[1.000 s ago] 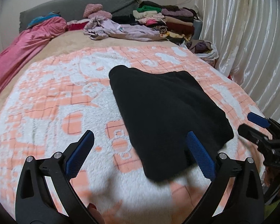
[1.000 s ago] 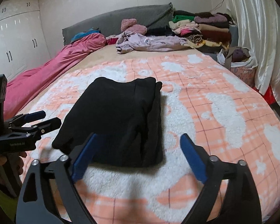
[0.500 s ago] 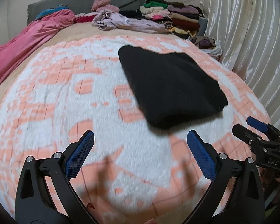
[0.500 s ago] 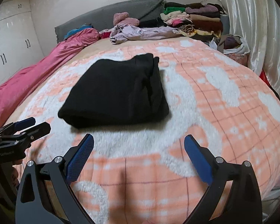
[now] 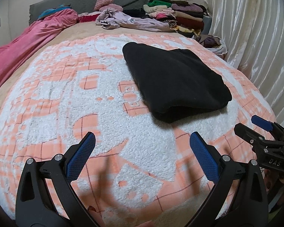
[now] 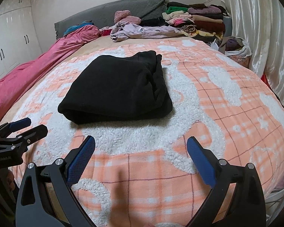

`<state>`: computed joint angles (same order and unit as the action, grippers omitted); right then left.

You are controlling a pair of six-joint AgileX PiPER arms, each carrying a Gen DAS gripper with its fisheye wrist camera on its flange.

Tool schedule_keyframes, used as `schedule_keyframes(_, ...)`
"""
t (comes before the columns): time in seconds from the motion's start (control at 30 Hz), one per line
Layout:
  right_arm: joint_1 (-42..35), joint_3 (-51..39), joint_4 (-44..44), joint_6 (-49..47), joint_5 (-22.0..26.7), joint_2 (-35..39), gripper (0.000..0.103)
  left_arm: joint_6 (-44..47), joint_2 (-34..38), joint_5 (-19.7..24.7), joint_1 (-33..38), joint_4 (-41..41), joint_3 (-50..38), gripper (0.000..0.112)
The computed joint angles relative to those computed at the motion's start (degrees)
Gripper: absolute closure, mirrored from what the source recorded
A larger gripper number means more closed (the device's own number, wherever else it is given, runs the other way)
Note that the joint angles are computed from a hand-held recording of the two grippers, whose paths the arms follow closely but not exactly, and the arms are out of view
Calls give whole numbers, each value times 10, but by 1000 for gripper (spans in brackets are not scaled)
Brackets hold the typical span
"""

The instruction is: Fold small clothes

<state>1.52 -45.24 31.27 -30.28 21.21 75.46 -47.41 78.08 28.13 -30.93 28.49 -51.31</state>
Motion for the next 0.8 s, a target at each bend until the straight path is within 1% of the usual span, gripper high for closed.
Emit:
schedule_keyframes(0.3,2,-1,-18,17,1,-4,6,-8,-2,9,0,5,-2,19)
schedule_keyframes(0.8,3,-3,-29,26,1,-7,6,-12,-4,11,0,10,-1,19)
